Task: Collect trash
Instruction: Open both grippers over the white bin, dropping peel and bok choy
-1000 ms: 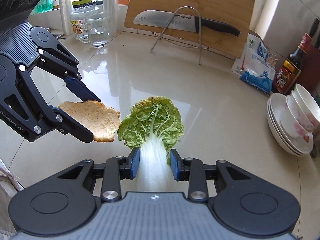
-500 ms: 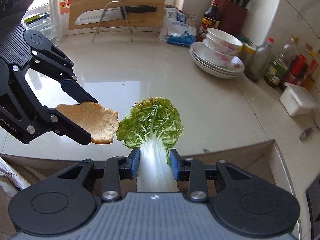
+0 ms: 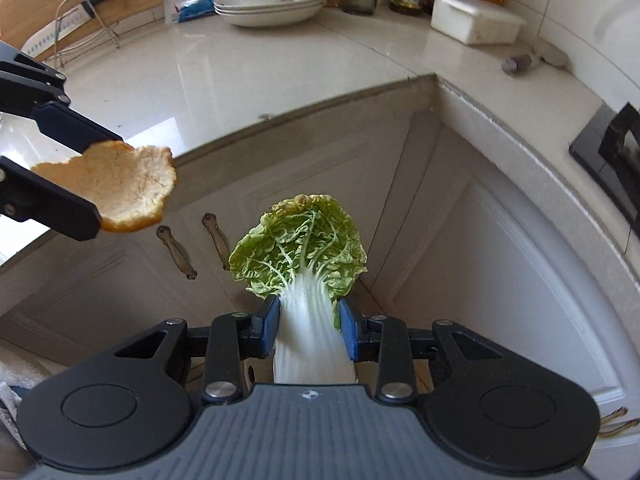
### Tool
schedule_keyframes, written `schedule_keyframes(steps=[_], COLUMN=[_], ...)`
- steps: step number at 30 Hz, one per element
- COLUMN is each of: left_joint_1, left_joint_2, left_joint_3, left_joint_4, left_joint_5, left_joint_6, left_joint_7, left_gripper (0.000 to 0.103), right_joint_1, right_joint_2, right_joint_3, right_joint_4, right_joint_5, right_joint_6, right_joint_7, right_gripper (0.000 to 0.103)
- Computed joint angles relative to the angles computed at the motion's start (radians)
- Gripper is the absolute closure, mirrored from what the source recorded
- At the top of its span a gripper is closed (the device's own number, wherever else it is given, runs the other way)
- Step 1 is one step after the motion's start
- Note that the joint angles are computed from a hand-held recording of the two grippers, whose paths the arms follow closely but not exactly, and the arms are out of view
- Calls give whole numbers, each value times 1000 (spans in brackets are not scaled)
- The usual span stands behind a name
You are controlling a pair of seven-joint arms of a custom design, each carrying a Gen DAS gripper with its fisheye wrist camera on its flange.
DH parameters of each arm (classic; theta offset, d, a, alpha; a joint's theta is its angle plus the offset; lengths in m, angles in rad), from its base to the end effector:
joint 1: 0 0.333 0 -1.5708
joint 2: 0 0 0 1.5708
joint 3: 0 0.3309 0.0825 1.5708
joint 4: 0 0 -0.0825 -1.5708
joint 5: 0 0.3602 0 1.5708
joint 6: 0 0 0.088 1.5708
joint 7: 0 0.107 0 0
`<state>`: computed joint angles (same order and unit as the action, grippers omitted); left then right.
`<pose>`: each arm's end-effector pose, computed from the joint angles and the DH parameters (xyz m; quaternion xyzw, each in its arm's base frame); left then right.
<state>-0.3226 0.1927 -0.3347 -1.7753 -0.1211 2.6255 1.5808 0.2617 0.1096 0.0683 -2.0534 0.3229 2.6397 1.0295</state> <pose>0.5200 -0.3754 0.5537 -0.4584 0.8235 -0.3249 0.0788 0.5608 0.1822 0.4646 -0.8596 0.4410 -0.1106 0.2334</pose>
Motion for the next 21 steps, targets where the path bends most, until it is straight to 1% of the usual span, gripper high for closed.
schedule_keyframes(steps=[6, 8, 9, 10, 11, 13, 14, 16, 18, 19, 21], left_joint_1=[-14, -16, -19, -20, -18, -21, -24, -26, -33, -36, -42], left_joint_2=[46, 63, 72, 80, 86, 103, 114, 131, 156, 168, 194], left_joint_3=[4, 3, 4, 5, 1, 0, 0, -2, -2, -3, -4], left_joint_4=[45, 61, 71, 79, 82, 100, 111, 127, 152, 163, 187], left_joint_5=[45, 56, 66, 73, 74, 86, 92, 98, 109, 112, 120], left_joint_6=[-9, -11, -14, -17, -15, -22, -25, -29, -38, -42, -47], left_joint_7=[-28, -37, -45, -51, -47, -52, -56, -62, -72, -75, -83], left_gripper=[56, 56, 56, 56, 56, 56, 56, 56, 56, 56, 56], right_joint_1=[-6, -4, -4, -4, -7, -7, -9, -8, -7, -6, -5], right_joint_2=[90, 110, 116, 120, 121, 117, 114, 98, 72, 59, 33], right_joint_3=[4, 4, 5, 6, 8, 7, 6, 3, 0, -2, -10], right_joint_4=[11, 13, 13, 12, 10, 3, -3, -21, -54, -68, -92], right_joint_5=[39, 42, 45, 47, 54, 57, 57, 51, 44, 39, 19], right_joint_6=[26, 45, 53, 60, 63, 73, 82, 95, 118, 122, 126], right_joint_7=[21, 34, 39, 43, 44, 54, 55, 65, 74, 80, 103], right_gripper=[65, 62, 55, 50, 48, 39, 37, 25, 15, 13, 12])
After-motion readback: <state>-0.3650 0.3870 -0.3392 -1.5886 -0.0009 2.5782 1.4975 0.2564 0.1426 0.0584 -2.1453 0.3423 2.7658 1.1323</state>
